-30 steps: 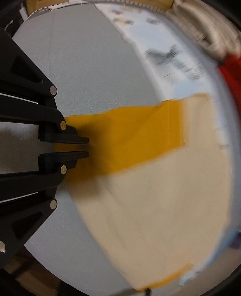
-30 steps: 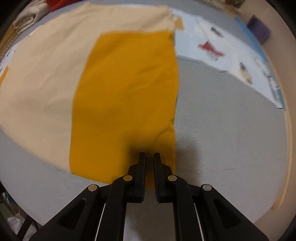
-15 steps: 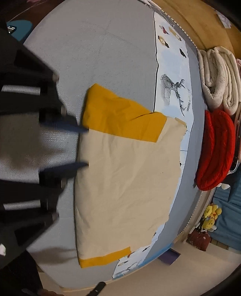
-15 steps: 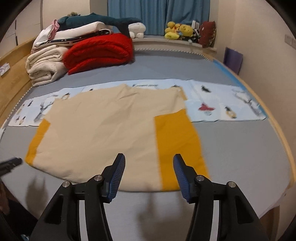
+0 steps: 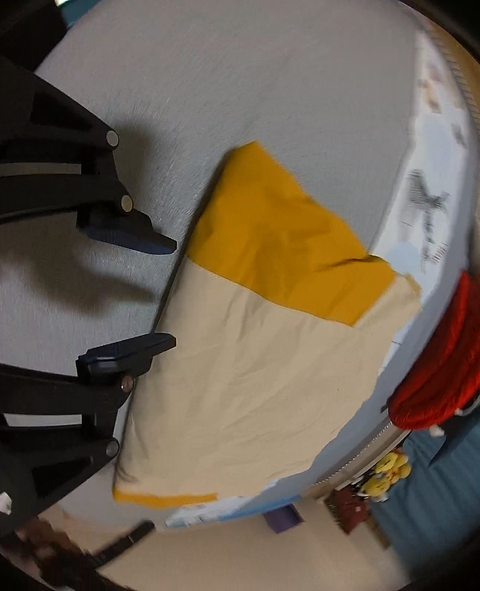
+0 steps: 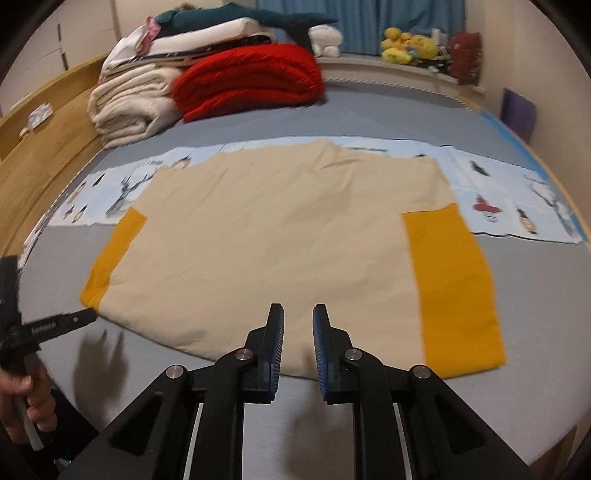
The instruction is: Fold large clothes
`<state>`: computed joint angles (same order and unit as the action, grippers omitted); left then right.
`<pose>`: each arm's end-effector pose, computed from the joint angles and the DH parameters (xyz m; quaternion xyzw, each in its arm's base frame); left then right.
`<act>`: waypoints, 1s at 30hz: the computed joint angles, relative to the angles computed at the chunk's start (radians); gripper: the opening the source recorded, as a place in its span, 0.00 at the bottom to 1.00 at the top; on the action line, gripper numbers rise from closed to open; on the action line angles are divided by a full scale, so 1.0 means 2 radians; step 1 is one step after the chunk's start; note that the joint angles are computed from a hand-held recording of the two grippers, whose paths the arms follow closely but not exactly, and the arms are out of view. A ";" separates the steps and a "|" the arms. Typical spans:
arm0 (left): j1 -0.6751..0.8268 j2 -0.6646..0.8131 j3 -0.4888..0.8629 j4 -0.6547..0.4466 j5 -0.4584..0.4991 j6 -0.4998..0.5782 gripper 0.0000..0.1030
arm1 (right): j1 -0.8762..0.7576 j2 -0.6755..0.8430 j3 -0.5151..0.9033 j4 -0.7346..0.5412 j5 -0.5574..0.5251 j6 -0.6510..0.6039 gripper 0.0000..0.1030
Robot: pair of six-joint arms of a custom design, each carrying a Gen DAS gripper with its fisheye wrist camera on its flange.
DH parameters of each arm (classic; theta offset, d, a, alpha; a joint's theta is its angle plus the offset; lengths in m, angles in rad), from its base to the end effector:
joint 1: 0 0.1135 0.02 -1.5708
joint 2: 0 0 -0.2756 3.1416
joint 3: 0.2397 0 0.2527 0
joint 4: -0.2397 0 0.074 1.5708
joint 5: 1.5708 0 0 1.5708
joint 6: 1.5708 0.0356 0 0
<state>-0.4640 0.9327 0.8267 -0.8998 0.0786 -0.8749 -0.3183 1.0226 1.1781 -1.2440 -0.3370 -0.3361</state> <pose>0.1462 -0.0763 0.2761 -0.1850 0.9417 -0.2024 0.1950 0.1552 -0.0387 0.3507 -0.0486 0.9569 0.0785 0.2753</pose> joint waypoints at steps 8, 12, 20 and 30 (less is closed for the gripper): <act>0.095 -0.016 -0.082 0.084 0.110 -0.045 0.47 | 0.104 0.026 -0.025 0.027 0.033 0.075 0.17; 0.112 -0.035 -0.112 0.135 0.116 -0.069 0.49 | 0.144 0.033 -0.030 0.042 0.050 0.095 0.17; 0.128 -0.043 -0.159 0.244 0.105 -0.105 0.51 | 0.167 0.047 -0.042 0.051 0.057 0.110 0.17; 0.115 -0.002 -0.130 0.256 0.078 -0.078 0.14 | 0.174 0.045 -0.040 0.056 0.053 0.115 0.17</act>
